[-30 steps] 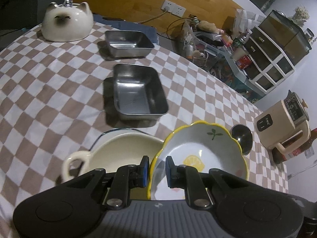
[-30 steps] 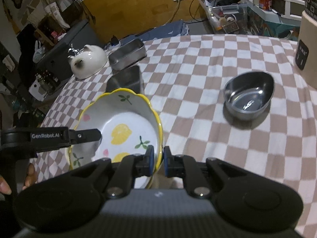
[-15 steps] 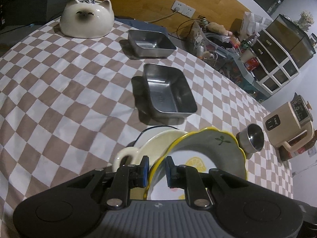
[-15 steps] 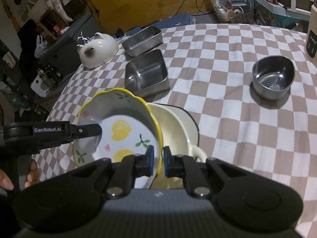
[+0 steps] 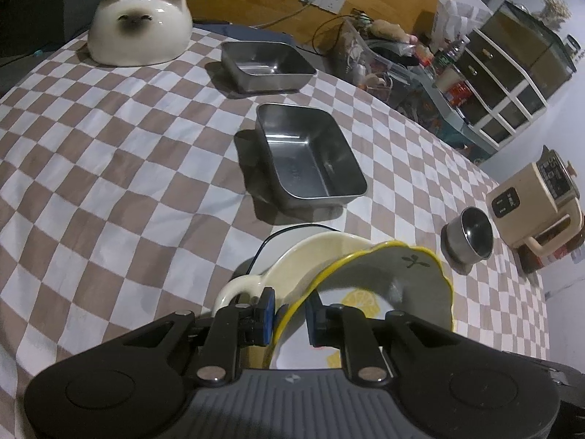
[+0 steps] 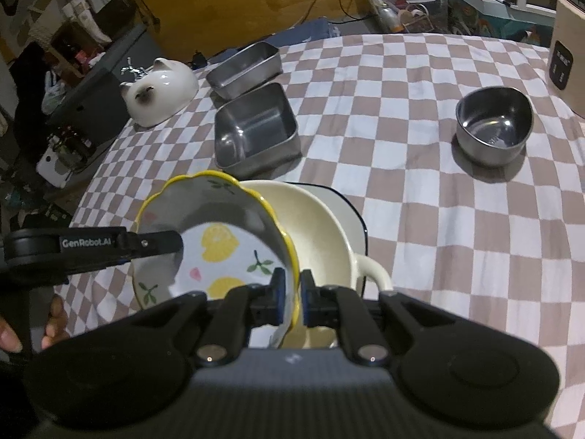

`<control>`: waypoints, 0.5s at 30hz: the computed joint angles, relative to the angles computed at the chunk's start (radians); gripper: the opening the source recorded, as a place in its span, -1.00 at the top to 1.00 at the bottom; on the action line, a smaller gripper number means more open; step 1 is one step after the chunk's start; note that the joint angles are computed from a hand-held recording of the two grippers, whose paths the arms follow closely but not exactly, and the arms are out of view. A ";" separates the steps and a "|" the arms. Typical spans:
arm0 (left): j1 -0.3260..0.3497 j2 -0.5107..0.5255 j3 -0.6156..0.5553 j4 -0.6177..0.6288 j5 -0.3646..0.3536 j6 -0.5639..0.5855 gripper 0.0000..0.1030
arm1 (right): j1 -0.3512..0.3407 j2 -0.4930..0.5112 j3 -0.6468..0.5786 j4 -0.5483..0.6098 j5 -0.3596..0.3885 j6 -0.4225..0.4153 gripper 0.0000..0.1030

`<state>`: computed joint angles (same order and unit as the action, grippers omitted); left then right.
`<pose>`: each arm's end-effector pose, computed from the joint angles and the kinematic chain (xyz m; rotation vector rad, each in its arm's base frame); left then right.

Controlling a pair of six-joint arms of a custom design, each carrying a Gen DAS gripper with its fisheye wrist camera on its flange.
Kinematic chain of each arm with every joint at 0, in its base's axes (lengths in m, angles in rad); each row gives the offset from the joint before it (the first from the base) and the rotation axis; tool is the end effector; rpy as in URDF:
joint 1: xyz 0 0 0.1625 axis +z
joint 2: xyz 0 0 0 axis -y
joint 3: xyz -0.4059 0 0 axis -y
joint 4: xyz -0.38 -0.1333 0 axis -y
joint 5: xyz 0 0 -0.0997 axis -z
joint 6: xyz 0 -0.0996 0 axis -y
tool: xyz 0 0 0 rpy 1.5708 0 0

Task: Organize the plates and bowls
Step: 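Lower the floral bowl into the cream bowl and open both grippers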

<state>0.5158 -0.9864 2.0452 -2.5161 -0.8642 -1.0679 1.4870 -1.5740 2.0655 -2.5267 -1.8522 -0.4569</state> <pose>-0.3378 -0.4191 0.0832 0.0377 2.5980 -0.7644 0.0663 -0.4729 0.3482 0.4126 -2.6744 0.5140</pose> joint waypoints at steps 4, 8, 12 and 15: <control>0.007 0.011 -0.007 -0.014 -0.004 0.030 0.65 | -0.002 0.005 0.001 -0.010 -0.014 0.012 0.80; 0.013 0.018 -0.011 -0.025 -0.011 0.044 0.65 | 0.000 0.011 -0.001 -0.018 -0.032 0.019 0.80; 0.009 0.019 -0.002 -0.056 0.004 0.065 0.70 | 0.001 0.015 -0.002 -0.018 -0.042 0.024 0.80; 0.010 0.027 0.016 -0.179 -0.037 0.146 0.70 | 0.007 0.023 -0.003 -0.030 -0.045 0.017 0.83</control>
